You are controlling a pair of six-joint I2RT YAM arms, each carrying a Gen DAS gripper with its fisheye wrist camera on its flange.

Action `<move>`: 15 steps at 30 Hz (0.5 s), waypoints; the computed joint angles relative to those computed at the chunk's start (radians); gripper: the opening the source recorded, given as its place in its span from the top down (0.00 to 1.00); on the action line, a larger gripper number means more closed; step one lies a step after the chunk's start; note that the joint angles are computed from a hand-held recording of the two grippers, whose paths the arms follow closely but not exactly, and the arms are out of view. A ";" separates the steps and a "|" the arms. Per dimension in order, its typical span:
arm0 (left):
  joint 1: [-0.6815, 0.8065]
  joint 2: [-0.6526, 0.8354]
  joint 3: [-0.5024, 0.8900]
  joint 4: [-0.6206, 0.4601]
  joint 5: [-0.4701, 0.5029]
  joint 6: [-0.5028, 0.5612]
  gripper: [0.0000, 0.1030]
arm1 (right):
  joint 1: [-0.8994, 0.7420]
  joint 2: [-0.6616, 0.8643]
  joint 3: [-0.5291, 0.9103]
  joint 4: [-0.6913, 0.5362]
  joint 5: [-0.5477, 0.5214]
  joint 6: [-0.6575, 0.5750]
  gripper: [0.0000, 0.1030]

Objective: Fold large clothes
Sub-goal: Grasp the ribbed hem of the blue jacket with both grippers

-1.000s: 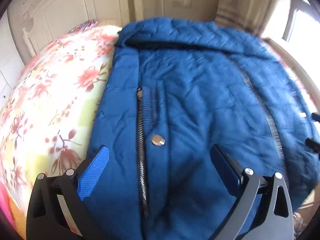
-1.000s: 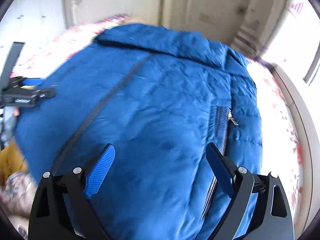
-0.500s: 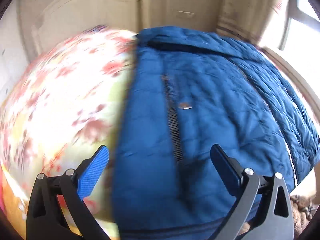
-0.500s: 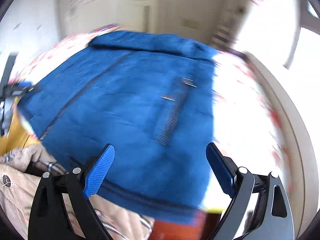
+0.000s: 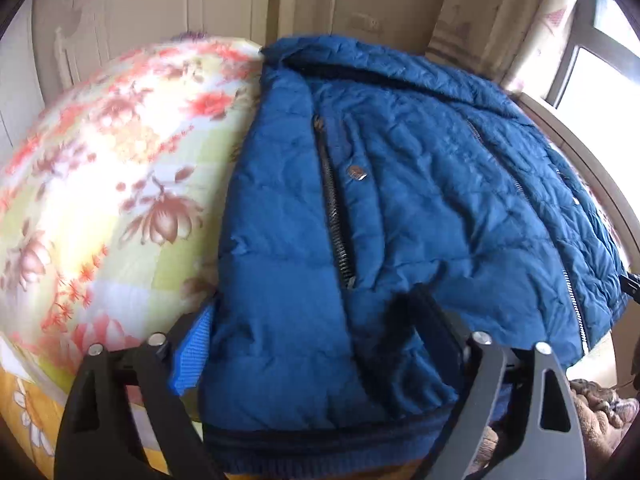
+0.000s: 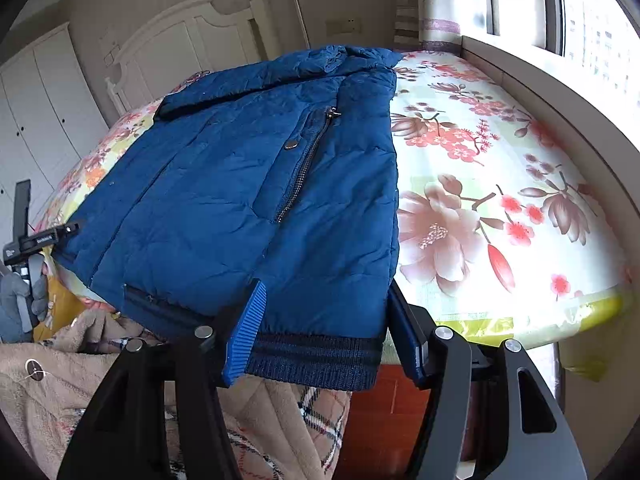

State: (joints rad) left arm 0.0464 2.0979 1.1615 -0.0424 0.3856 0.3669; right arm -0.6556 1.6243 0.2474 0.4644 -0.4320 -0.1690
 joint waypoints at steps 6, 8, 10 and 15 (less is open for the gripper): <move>-0.030 0.015 0.020 -0.002 -0.048 0.000 0.08 | 0.024 0.015 -0.003 0.039 0.048 -0.009 0.45; -0.034 0.007 0.004 0.010 -0.050 0.008 0.13 | 0.038 0.023 -0.010 0.069 0.068 -0.004 0.48; -0.032 0.003 -0.006 0.019 -0.043 0.014 0.16 | 0.032 0.029 -0.021 0.096 0.063 -0.002 0.52; -0.025 -0.004 -0.017 0.026 -0.035 0.023 0.19 | -0.001 0.056 -0.016 0.118 0.016 -0.005 0.51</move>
State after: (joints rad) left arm 0.0211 2.0938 1.1449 -0.0167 0.3504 0.3900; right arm -0.6570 1.6800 0.2317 0.5821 -0.4162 -0.1743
